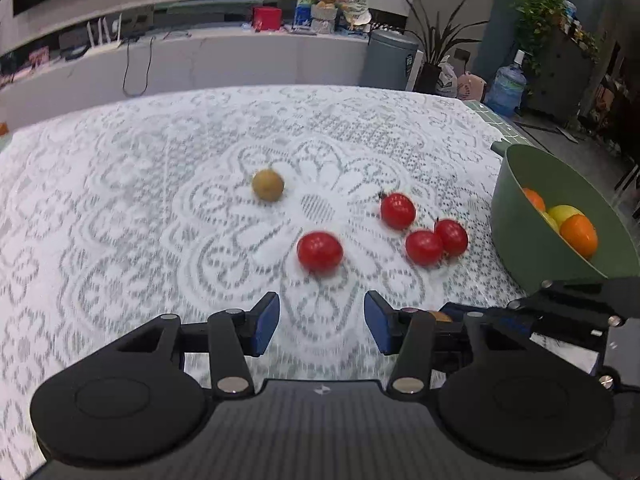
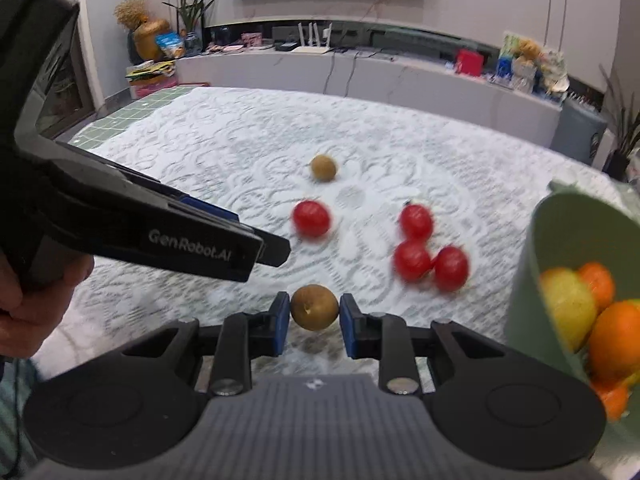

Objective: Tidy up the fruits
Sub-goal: 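Grasp a brown kiwi with the right gripper while the left gripper grasps a cherry tomato, then carry the kiwi and the cherry tomato over the green colander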

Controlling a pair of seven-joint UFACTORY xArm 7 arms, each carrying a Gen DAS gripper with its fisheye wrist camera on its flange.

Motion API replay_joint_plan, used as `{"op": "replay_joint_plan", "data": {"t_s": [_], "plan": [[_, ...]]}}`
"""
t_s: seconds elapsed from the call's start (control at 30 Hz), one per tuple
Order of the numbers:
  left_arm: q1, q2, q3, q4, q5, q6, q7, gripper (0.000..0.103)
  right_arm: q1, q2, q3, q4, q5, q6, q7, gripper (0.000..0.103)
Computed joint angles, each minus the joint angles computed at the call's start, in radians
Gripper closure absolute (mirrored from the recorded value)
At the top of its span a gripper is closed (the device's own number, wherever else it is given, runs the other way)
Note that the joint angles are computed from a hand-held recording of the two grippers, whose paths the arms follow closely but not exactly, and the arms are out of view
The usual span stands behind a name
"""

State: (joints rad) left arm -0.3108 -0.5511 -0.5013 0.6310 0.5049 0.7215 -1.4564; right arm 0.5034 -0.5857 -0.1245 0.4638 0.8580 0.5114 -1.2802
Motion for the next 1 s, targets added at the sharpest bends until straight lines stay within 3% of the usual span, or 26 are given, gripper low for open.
{"op": "replay_joint_plan", "data": {"t_s": [0.3, 0.5, 0.67, 1.0], "plan": [[0.067, 0.114, -0.008, 0.06, 0.131, -0.022, -0.047, 0.048, 0.01, 0.077, 0.004, 0.044, 0.047, -0.079, -0.02, 0.08], [0.026, 0.185, 0.026, 0.103, 0.189, 0.028, -0.035, 0.056, -0.003, 0.086, 0.008, 0.051, 0.05, -0.076, -0.023, 0.08], [-0.012, 0.188, 0.072, 0.096, 0.176, 0.028, -0.041, 0.067, -0.009, 0.085, 0.015, 0.049, 0.051, -0.074, -0.018, 0.08], [-0.028, 0.119, 0.067, 0.078, 0.13, 0.02, -0.054, 0.068, -0.022, 0.027, -0.005, 0.042, 0.038, -0.027, -0.013, 0.08]]}}
